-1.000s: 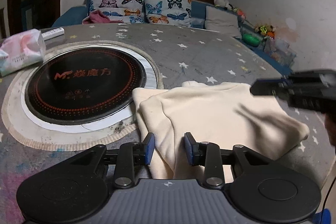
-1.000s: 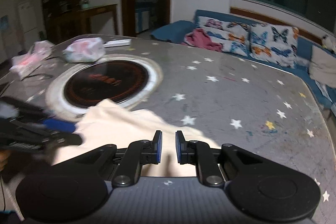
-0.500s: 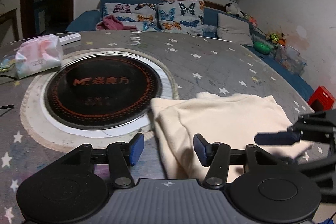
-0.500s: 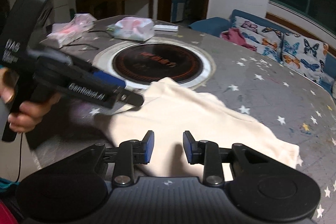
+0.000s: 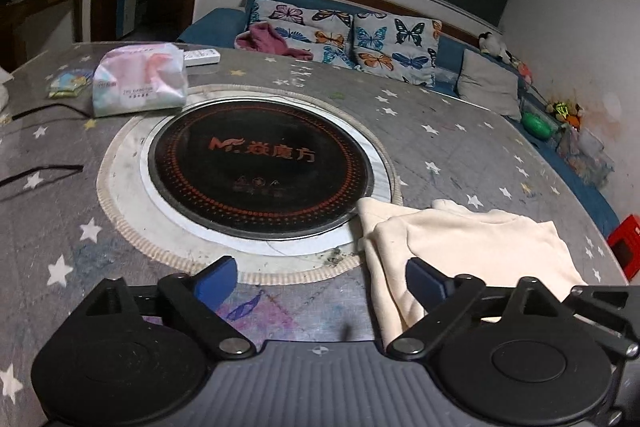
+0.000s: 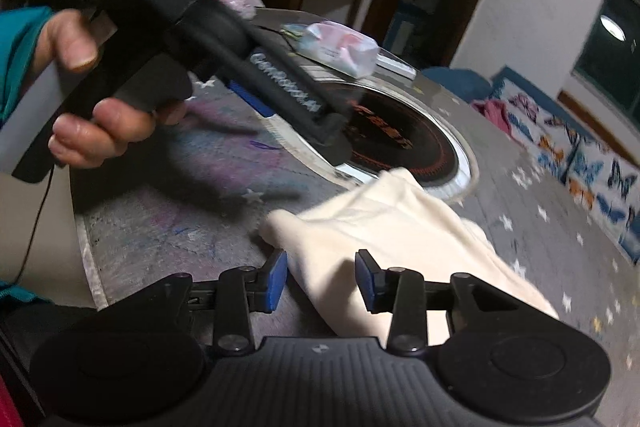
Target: Fold clothes
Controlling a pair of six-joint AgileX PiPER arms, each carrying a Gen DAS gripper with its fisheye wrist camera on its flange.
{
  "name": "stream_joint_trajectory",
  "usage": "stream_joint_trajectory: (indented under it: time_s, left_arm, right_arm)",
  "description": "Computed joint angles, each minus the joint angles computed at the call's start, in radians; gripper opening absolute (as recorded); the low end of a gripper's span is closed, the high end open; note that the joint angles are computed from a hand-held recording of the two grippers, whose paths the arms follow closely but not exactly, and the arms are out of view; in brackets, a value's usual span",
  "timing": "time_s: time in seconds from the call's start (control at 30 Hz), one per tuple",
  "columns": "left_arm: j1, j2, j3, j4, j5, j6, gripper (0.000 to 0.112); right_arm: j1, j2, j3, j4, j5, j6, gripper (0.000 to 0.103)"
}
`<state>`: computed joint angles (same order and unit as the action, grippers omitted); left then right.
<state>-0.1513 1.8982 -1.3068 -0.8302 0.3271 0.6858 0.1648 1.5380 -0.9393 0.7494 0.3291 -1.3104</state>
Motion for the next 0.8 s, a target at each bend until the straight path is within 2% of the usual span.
stream_joint_trajectory:
  time_s: [0.1, 0.23, 0.33, 0.47, 0.63, 0.8]
  left_arm:
    - [0.015, 0.002, -0.004, -0.054, 0.032, 0.024, 0.101]
    - [0.034, 0.013, -0.022, -0.107, 0.09, 0.034, 0.103]
    - [0.046, 0.035, -0.054, -0.121, 0.155, -0.012, 0.103]
    - [0.059, 0.069, -0.103, -0.147, 0.237, -0.075, 0.103]
    - [0.064, 0.111, -0.159, -0.19, 0.309, -0.163, 0.103]
    - [0.058, 0.161, -0.215, -0.247, 0.376, -0.246, 0.101]
  right_arm:
    - [0.04, 0.014, 0.007, -0.002, -0.047, -0.037, 0.038]
    - [0.081, 0.043, 0.003, -0.083, -0.11, -0.005, 0.035]
    - [0.077, 0.05, -0.004, -0.089, -0.115, 0.018, 0.023]
    - [0.022, 0.048, -0.045, 0.016, -0.031, 0.005, 0.018]
    - [-0.07, 0.04, -0.099, 0.127, 0.099, -0.004, 0.017]
    - [-0.142, 0.034, -0.13, 0.202, 0.18, -0.016, 0.017]
